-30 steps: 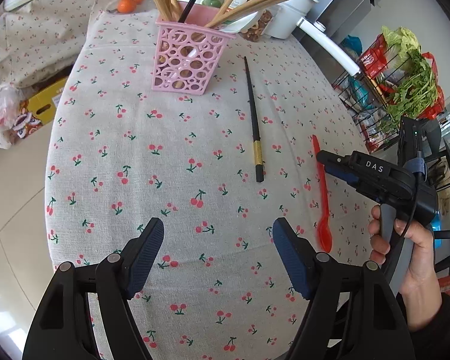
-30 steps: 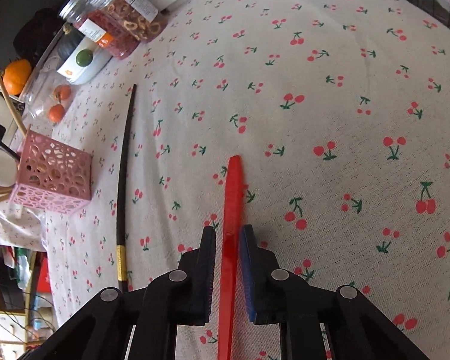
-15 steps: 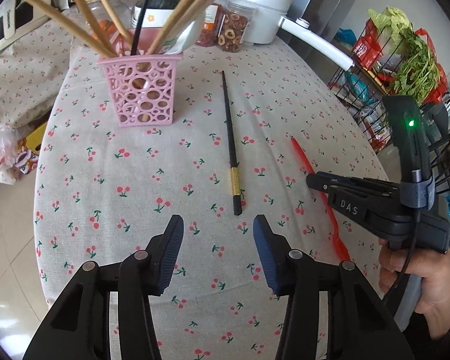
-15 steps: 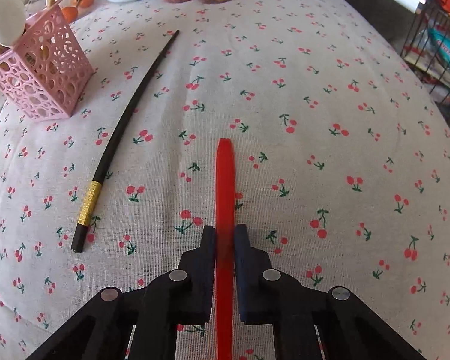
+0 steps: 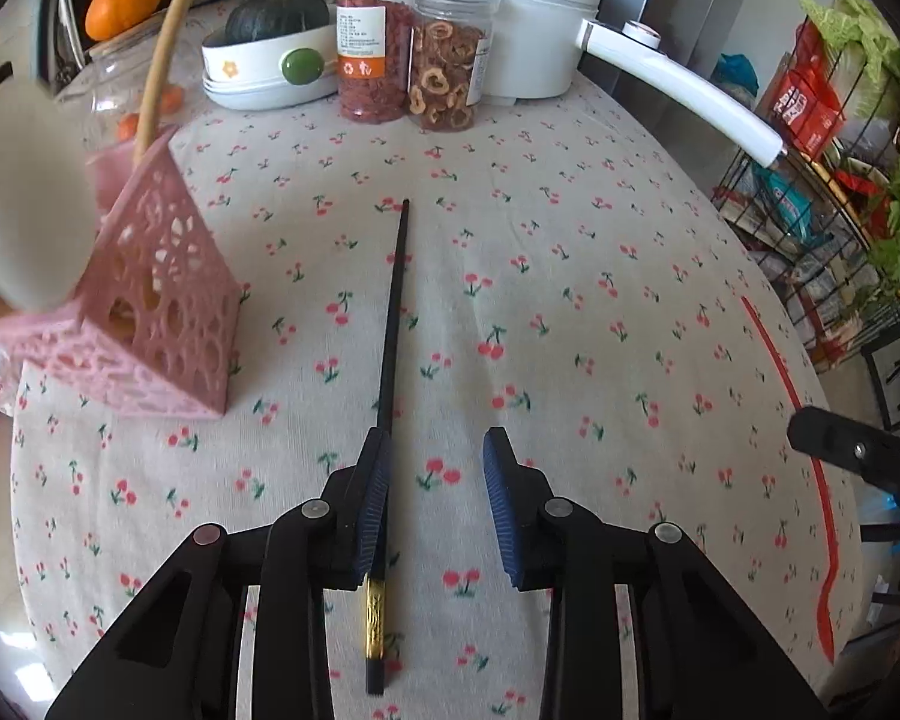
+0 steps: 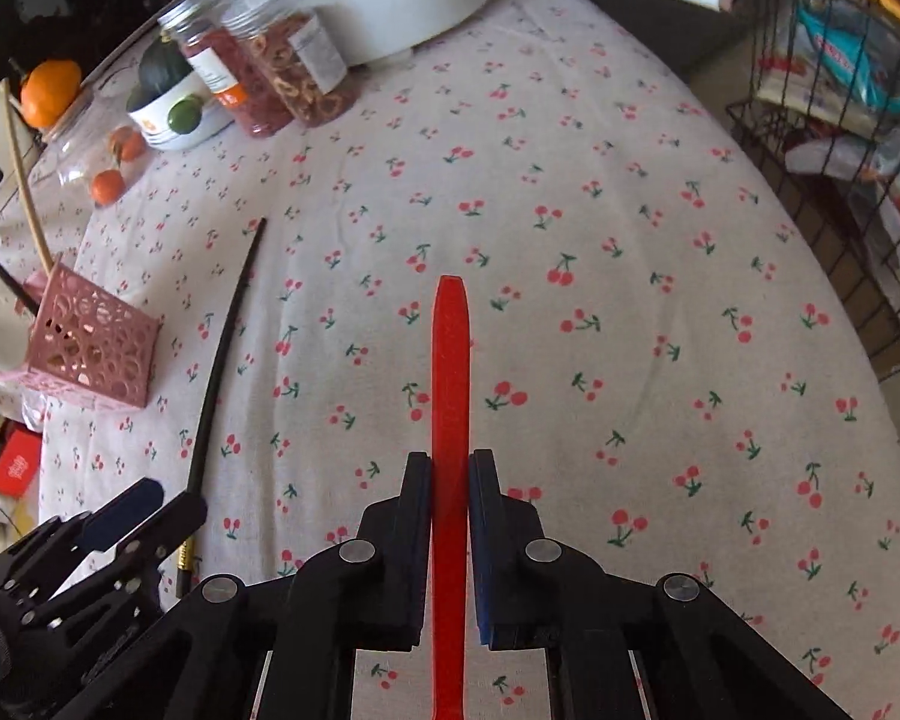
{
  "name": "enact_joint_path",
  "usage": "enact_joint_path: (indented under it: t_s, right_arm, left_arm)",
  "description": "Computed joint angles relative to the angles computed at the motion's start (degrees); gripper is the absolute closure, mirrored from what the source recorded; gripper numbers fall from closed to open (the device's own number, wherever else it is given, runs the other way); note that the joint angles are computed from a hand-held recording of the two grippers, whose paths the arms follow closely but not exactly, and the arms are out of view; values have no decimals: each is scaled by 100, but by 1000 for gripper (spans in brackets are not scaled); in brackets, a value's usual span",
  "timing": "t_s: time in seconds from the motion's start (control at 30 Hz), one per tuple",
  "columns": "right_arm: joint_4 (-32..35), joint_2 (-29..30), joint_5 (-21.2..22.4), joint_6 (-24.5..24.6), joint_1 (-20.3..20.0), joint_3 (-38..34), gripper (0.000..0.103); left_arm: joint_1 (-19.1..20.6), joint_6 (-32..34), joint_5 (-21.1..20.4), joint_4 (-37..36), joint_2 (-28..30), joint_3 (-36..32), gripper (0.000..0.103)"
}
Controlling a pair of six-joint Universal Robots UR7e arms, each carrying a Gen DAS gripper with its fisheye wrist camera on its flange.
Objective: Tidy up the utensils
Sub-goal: 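Grasp the remaining black gold-banded chopstick with the left tool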
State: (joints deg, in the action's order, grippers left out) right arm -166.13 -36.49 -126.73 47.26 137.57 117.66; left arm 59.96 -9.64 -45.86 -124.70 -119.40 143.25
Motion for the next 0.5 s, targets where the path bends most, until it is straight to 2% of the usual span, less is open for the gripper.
enact_joint_path:
  t_s: [0.1,0.23,0.37,0.5]
  right_arm:
    - [-377,-144,187,-216,-166,199,94]
    - [-852,-304,405,-382,-351,407,94]
    - [-1059,-392,576,-432,-497,487,94]
    - [-1088,-406,616,-563,-509,463,94]
  left_arm:
    - [74,357,325,-954,732,-56,70]
    - [293,550,679,-1612,1576,-333,71]
    - [585,306,725,-1405,2010,-690,74]
    - [758,237,548,-1369,2051,-795,82]
